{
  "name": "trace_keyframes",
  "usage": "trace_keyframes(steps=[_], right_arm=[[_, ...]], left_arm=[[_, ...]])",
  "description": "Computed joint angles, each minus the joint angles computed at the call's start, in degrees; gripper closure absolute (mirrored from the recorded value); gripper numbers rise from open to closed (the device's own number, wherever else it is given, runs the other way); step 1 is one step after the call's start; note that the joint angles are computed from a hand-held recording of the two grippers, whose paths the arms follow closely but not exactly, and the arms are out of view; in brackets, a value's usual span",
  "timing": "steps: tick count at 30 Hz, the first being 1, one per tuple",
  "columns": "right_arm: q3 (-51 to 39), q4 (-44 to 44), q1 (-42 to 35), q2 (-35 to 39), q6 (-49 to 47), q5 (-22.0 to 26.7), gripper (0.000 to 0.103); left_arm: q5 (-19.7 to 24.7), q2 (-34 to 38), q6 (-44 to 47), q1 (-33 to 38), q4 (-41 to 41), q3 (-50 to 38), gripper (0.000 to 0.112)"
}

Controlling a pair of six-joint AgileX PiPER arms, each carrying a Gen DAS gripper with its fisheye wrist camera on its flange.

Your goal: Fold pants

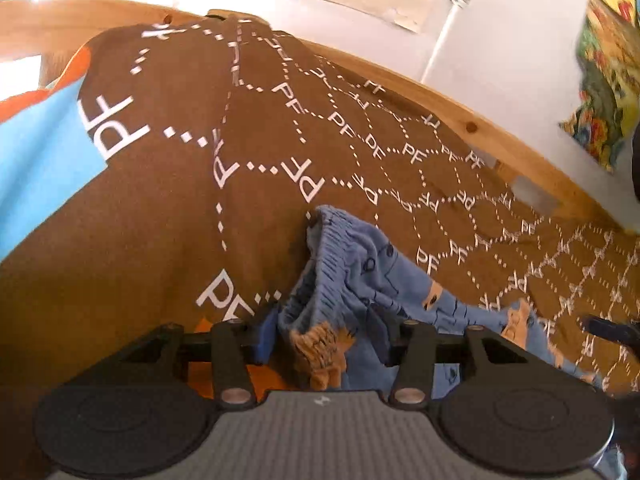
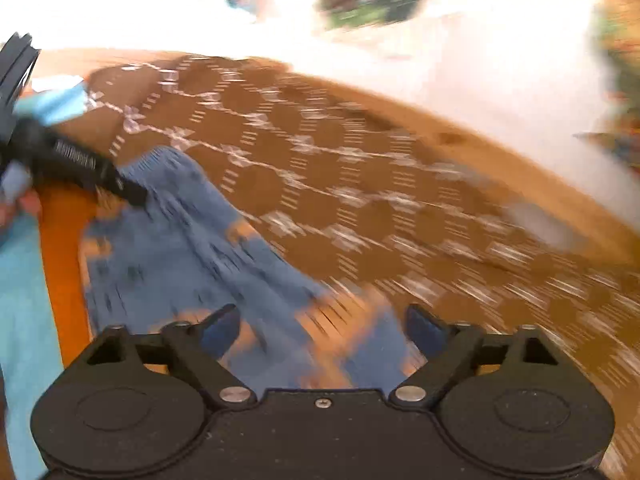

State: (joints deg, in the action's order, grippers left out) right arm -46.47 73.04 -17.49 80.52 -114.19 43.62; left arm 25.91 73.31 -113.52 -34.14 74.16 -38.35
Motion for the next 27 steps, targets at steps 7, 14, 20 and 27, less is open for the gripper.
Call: trace_keyframes(steps=[7, 14, 20, 27], right_arm=[[-32.87, -20.6, 16.87, 23.31, 28.06, 10.55, 0.031], [-29.07, -16.5, 21.17, 21.37, 23.14, 3.21, 0.093], [-26.95, -19.45, 23.49, 21.73, 26.98, -4.75, 0.075], [-15.32, -12.9, 15.48, 7.59, 22.45, -6.18, 0.038]], left_arm=[[-6.89, -1.17, 3.01, 5.39, -0.7, 1.77, 0.083], [8.87, 0.81, 8.77, -5.17, -3.02, -3.17, 0.095], [10.84, 4.43, 9.59, -5.11, -4.93, -5.65, 0.079], [-0.52, -1.06, -5.2, -0.26, 6.75, 2.62, 0.06]])
